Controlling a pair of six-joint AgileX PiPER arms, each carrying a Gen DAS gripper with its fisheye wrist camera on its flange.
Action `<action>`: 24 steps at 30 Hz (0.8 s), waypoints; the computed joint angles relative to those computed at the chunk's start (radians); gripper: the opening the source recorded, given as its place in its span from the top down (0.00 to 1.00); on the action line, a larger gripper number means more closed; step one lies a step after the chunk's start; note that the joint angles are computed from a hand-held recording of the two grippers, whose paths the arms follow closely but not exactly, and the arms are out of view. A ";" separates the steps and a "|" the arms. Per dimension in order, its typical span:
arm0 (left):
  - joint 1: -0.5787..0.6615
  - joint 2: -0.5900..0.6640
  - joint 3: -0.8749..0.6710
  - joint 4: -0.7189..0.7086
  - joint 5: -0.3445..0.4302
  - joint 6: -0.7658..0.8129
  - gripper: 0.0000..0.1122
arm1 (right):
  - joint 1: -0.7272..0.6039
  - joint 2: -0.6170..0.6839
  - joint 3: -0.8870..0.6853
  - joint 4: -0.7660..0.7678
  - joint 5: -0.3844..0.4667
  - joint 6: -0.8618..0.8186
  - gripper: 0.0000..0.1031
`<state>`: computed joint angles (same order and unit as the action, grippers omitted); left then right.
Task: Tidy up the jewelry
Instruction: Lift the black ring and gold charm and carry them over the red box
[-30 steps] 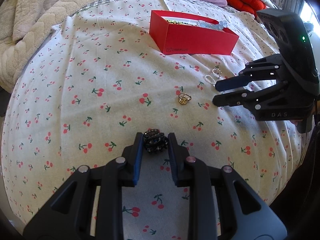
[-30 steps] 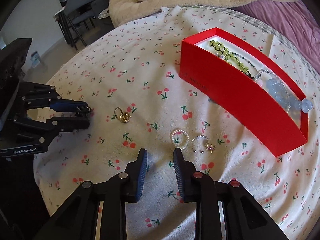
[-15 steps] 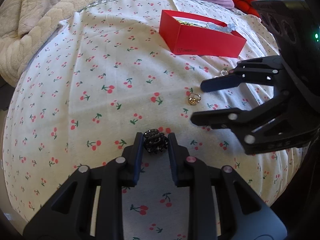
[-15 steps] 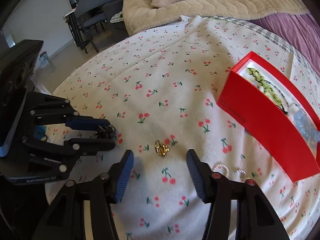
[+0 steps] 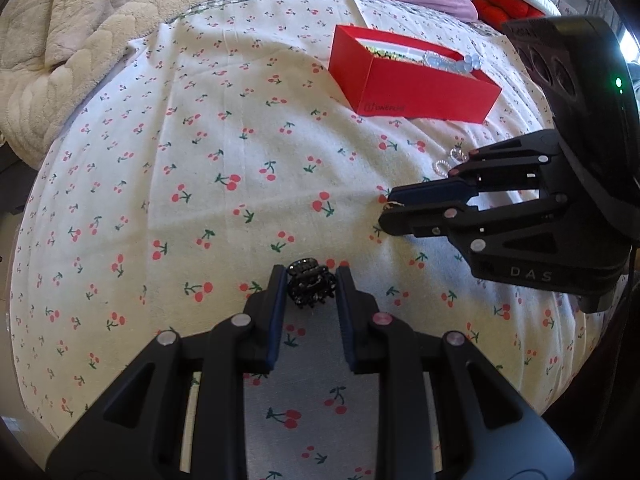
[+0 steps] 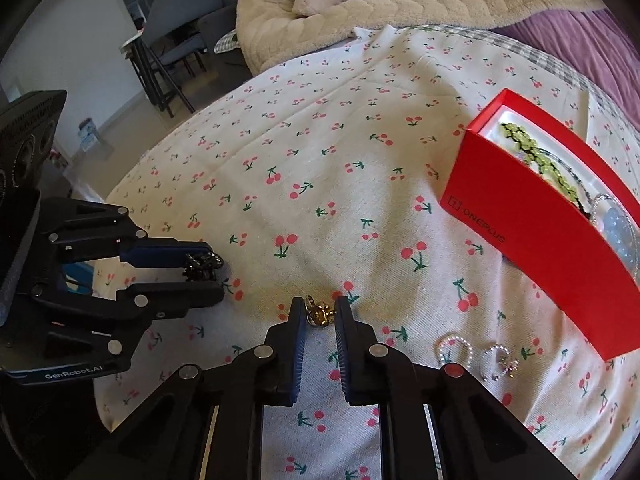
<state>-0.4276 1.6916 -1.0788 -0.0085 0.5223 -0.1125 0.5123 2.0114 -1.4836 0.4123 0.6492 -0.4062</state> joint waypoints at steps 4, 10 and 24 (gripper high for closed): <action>-0.004 -0.008 -0.017 0.010 0.008 -0.017 0.77 | -0.011 -0.030 0.017 0.007 0.000 0.003 0.86; -0.022 0.003 -0.072 0.026 0.027 -0.049 0.77 | -0.033 -0.074 0.041 0.003 0.005 0.017 0.86; -0.091 0.109 -0.342 0.040 0.120 -0.097 0.77 | -0.216 -0.204 0.063 0.036 0.026 0.050 0.86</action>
<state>-0.5190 1.8010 -1.4208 0.0314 0.6424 -0.2091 0.2962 1.8072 -1.4204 0.4479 0.6753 -0.3558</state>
